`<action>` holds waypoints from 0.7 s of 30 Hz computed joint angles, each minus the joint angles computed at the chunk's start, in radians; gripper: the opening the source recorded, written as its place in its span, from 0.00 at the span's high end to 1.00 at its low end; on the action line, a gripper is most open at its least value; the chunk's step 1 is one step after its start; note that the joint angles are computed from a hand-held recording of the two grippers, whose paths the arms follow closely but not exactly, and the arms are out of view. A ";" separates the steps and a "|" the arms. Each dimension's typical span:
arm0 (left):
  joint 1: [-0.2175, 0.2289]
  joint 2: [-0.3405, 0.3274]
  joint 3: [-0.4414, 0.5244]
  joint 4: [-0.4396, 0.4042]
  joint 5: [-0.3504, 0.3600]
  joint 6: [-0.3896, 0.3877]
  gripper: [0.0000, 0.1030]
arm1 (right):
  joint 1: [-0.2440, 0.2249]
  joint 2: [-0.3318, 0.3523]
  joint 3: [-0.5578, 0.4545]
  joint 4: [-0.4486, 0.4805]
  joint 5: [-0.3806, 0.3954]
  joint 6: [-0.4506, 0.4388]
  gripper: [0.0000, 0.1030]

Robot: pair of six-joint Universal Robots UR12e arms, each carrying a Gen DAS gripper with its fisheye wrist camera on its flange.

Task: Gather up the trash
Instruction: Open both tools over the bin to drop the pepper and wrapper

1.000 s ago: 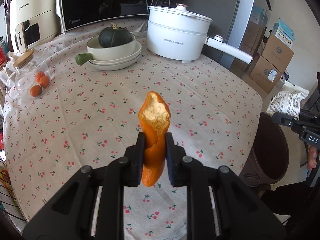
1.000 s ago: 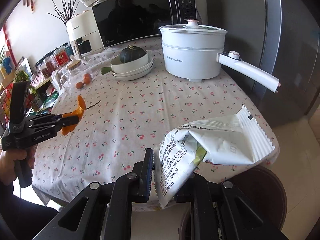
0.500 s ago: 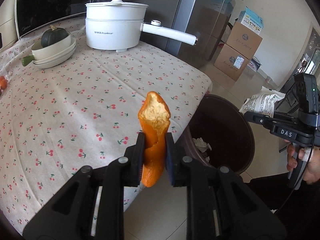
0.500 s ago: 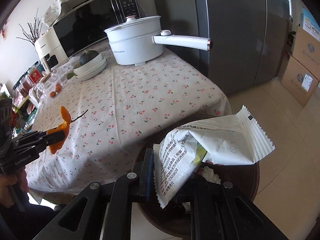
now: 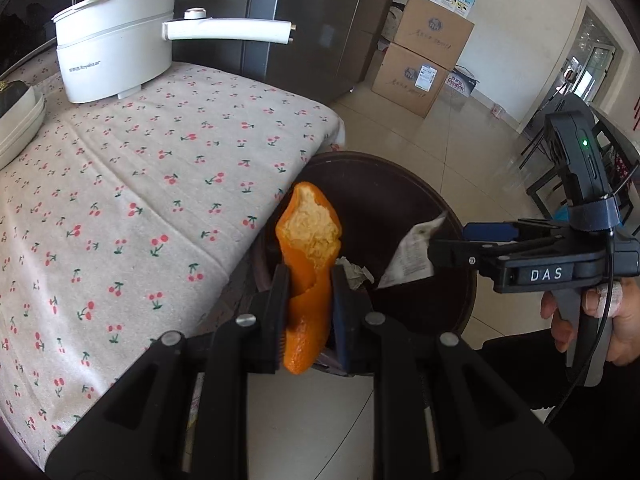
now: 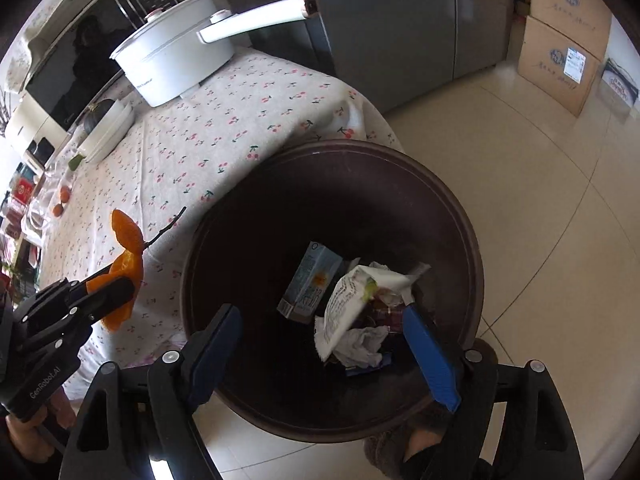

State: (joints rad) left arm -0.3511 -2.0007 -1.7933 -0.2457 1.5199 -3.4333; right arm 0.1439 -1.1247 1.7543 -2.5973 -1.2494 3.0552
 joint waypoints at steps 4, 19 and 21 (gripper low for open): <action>-0.003 -0.022 0.021 -0.013 -0.016 -0.008 0.78 | -0.009 0.001 -0.004 0.013 -0.013 0.016 0.17; -0.030 -0.028 0.043 -0.056 0.142 -0.089 0.13 | -0.021 -0.005 -0.009 0.016 -0.024 0.056 0.17; -0.033 -0.017 0.034 -0.078 0.175 -0.113 0.07 | -0.018 -0.008 -0.006 0.010 -0.025 0.052 0.17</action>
